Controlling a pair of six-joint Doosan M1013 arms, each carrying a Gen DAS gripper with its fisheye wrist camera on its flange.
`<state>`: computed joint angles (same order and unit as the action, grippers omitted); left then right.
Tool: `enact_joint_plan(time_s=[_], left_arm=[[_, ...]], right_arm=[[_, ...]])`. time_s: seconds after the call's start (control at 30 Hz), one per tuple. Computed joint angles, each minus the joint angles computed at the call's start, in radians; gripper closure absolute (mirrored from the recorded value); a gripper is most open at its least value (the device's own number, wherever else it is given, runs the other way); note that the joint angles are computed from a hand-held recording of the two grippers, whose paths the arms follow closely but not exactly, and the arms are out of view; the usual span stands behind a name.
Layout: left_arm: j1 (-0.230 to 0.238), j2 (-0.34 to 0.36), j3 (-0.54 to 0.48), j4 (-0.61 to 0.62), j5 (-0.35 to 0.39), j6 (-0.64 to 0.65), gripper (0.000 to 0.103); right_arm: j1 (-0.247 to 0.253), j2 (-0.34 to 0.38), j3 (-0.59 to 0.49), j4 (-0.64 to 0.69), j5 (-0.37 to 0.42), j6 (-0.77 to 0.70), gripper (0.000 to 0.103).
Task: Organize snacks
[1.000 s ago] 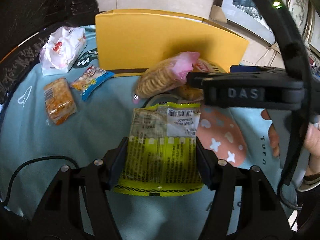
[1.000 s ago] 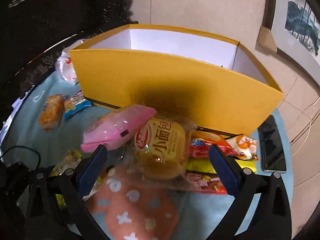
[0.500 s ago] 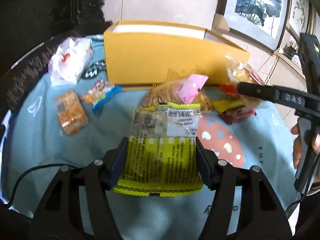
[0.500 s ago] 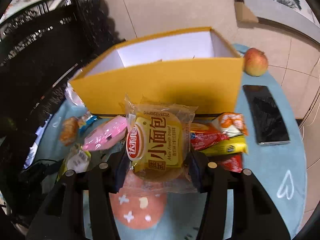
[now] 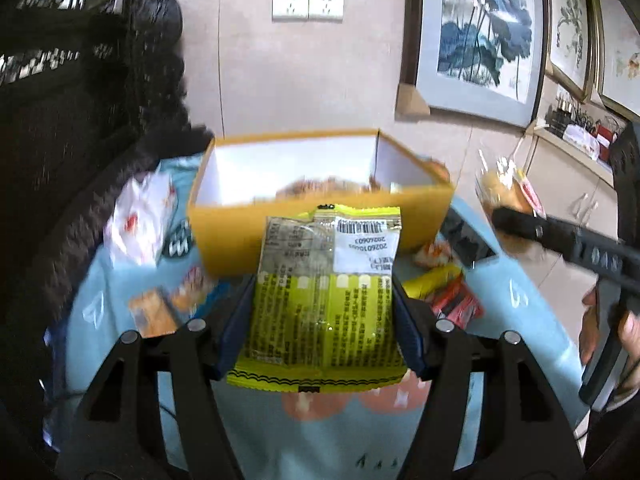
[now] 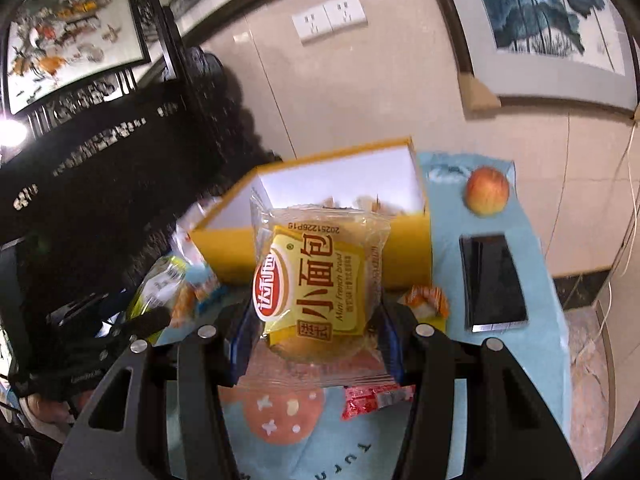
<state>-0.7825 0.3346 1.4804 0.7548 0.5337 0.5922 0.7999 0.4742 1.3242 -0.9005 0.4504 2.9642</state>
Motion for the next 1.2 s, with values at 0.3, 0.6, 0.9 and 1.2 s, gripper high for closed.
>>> enact_joint_plan(time_s=[0.3,0.6,0.9,1.2], left_arm=[[0.034,0.105,-0.218,-0.113,0.036,0.146,0.038],[0.093,0.297,-0.492,-0.254,0.205,0.214,0.013],[0.094,0.278,-0.430,-0.206,0.229,0.095,0.008],[0.053,0.194,-0.301,-0.140,0.208,0.068,0.008]], right_arm=[[-0.055,0.042,-0.096,0.127,-0.038,-0.147,0.050],[-0.116,0.200,-0.337,0.367,0.098,-0.365,0.029],[-0.104,0.160,-0.256,0.205,0.104,-0.207,0.025],[-0.069,0.069,-0.115,0.086,0.087,-0.041,0.007]])
